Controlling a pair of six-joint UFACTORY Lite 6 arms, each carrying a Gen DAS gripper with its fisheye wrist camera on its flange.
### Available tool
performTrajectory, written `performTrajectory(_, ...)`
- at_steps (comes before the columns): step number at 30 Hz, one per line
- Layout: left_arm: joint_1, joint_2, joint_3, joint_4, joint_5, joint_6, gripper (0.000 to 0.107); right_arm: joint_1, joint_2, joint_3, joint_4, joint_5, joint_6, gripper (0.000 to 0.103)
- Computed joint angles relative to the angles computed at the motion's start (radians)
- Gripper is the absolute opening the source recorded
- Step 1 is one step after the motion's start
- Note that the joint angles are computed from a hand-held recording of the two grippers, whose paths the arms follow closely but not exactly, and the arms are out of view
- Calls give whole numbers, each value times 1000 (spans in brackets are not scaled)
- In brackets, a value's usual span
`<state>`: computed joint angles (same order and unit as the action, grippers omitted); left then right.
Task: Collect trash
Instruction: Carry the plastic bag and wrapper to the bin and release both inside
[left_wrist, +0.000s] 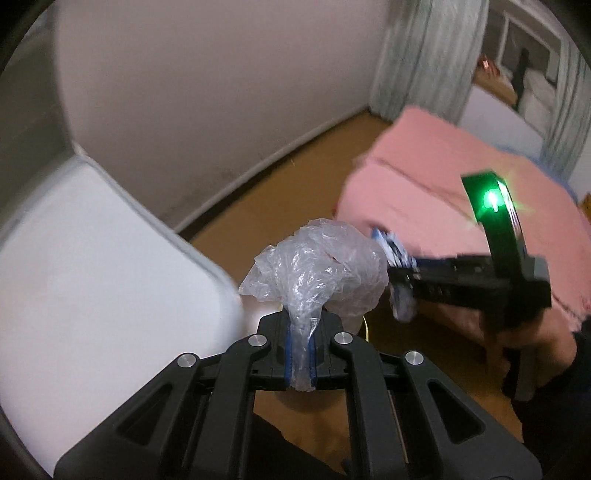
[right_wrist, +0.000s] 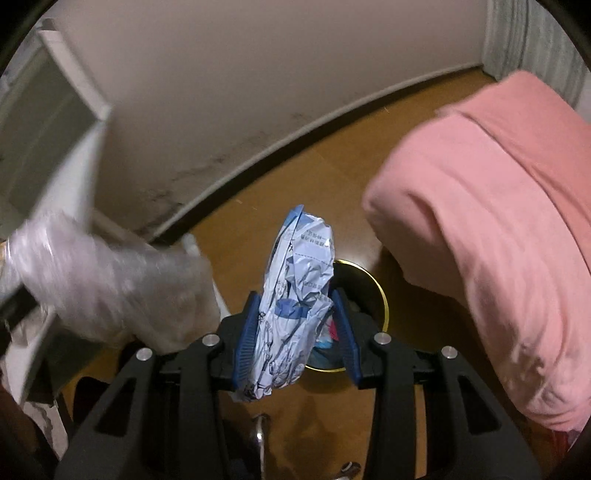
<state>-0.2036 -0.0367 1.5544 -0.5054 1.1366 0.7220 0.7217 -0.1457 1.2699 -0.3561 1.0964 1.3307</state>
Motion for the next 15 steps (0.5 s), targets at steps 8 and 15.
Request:
performTrajectory(8, -246, 162, -162, 121, -230, -115, 5, -163, -113, -393, 143, -267, -71, 40)
performTrajectory(15, -334, 336, -115, 167, -329, -180, 5, -205, -102, -501, 203, -371, -110, 40)
